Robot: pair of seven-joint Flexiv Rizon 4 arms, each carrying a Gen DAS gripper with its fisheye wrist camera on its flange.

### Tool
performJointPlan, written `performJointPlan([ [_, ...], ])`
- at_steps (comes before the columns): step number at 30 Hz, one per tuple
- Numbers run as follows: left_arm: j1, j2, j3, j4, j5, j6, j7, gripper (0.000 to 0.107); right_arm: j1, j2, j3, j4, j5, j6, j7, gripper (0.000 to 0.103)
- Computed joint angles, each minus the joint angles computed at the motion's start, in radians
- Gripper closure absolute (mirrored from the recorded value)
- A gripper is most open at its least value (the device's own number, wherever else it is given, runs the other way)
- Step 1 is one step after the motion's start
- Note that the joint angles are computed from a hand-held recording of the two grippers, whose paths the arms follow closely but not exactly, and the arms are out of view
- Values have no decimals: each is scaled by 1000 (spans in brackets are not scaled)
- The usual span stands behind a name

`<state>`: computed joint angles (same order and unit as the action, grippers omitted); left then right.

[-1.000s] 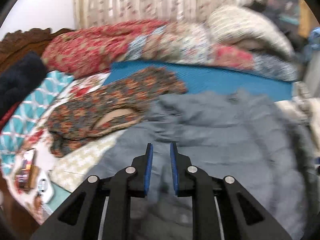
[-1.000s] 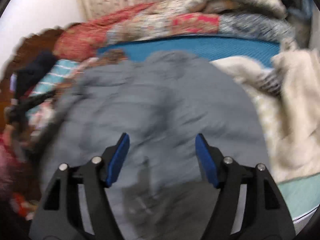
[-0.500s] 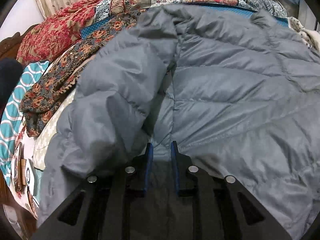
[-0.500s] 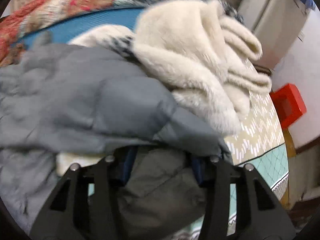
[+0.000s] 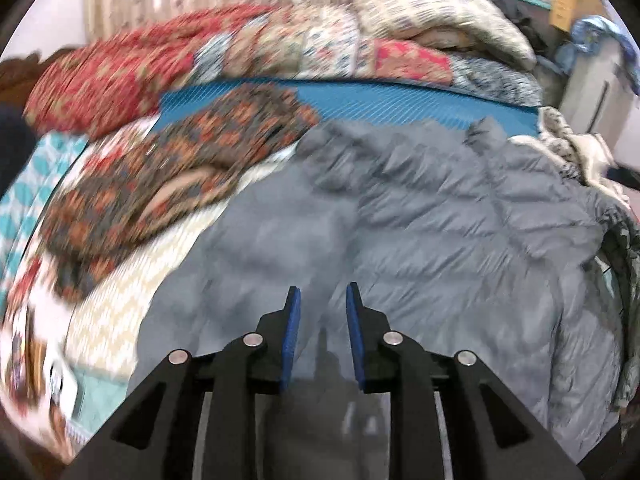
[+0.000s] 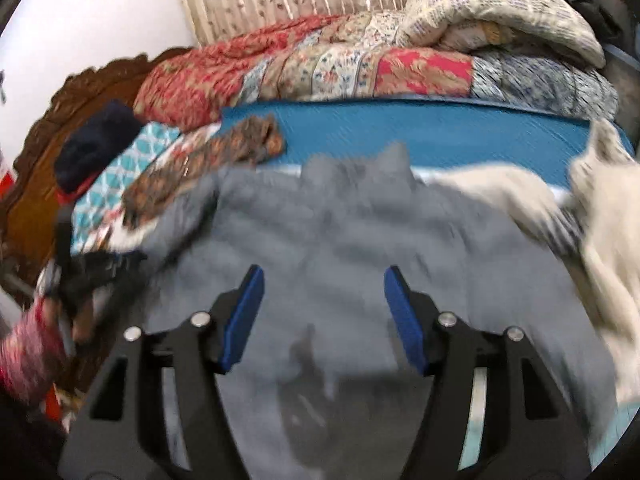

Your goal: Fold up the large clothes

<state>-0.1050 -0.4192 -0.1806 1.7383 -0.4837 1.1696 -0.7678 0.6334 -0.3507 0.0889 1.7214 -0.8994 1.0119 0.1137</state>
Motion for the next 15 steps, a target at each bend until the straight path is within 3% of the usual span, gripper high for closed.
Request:
performJointPlan([
  [2,-12,-50,-15,-63,-2,-17,-9,83,-28,-66,-34,-59,13,57,18,45],
  [4,-68,-103,46,-139,36,-40,-64,83,-51,-151,-62,-143,52,88,-14,46],
  [5,-80,-149,70,-200,111,-54,-141,83,-69,-193,-56,-185,100,98,-63,46],
  [7,-117,-222,150,-309,205,-108,-269,83,-157,-307,53,-275,288,150,-199,46],
  [9,-120,-283,204,-397,263,-147,-374,83,-177,-399,111,-369,427,89,-308,46],
  [11,-88,-321,201,-439,279,-145,-418,83,-126,-446,39,-425,353,55,-352,46],
  [13,-58,-340,177,-463,284,-143,-432,83,-109,-502,-5,-517,363,29,-379,46],
  [15,-81,-374,211,-525,324,-158,-505,83,-106,-549,-25,-607,389,-21,-420,46],
])
